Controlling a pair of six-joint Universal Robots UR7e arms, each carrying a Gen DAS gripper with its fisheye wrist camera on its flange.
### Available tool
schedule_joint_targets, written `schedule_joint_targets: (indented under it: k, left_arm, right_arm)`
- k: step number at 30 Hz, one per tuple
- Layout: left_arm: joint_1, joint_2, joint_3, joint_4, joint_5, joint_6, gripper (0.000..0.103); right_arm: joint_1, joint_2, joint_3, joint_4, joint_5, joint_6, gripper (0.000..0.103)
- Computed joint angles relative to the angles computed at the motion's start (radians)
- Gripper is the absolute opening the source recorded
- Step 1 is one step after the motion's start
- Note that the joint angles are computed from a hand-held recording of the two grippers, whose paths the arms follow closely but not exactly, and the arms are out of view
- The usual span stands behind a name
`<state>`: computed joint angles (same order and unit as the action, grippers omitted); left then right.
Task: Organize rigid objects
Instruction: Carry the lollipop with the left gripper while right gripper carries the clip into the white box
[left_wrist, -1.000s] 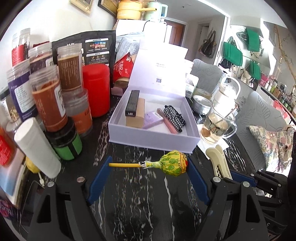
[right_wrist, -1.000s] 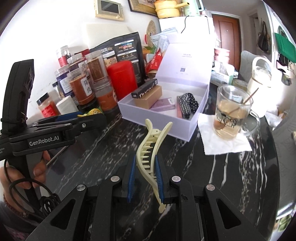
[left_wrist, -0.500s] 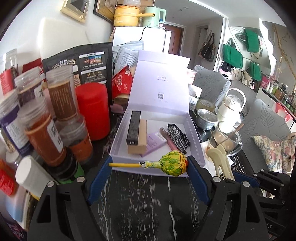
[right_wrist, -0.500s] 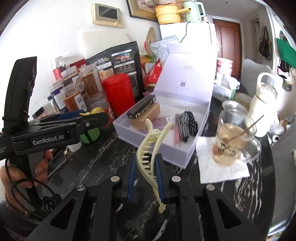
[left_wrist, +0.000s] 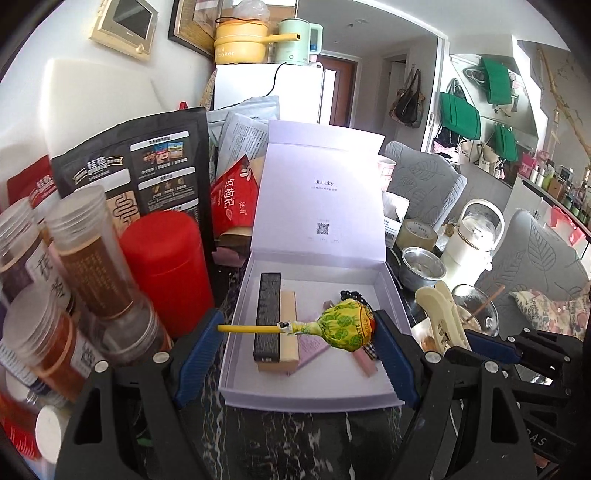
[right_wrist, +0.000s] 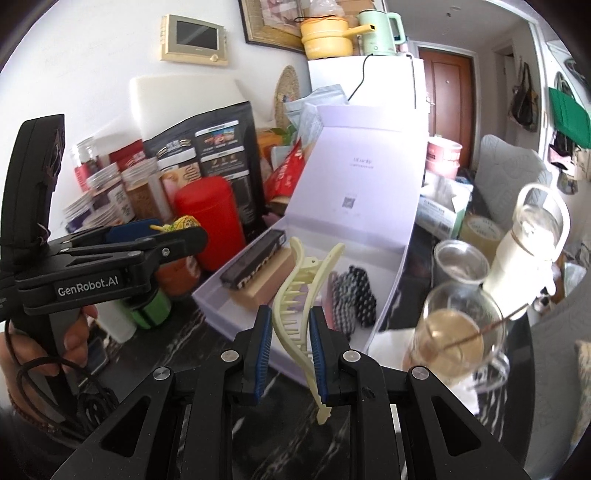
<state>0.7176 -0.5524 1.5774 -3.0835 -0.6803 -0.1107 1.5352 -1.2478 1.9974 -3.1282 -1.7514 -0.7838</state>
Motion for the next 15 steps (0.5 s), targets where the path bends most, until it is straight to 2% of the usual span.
schedule_joint_targets:
  k: [11, 15]
  left_arm:
    - [0.059, 0.102, -0.223, 0.094, -0.027, 0.071, 0.081]
    - [0.083, 0.141, -0.321, 0.169, -0.062, 0.084, 0.081]
  right_arm:
    - [0.006, 0.104, -0.158, 0.019, -0.028, 0.021, 0.020]
    - [0.005, 0.138, -0.214, 0.034, -0.033, 0.040, 0.020]
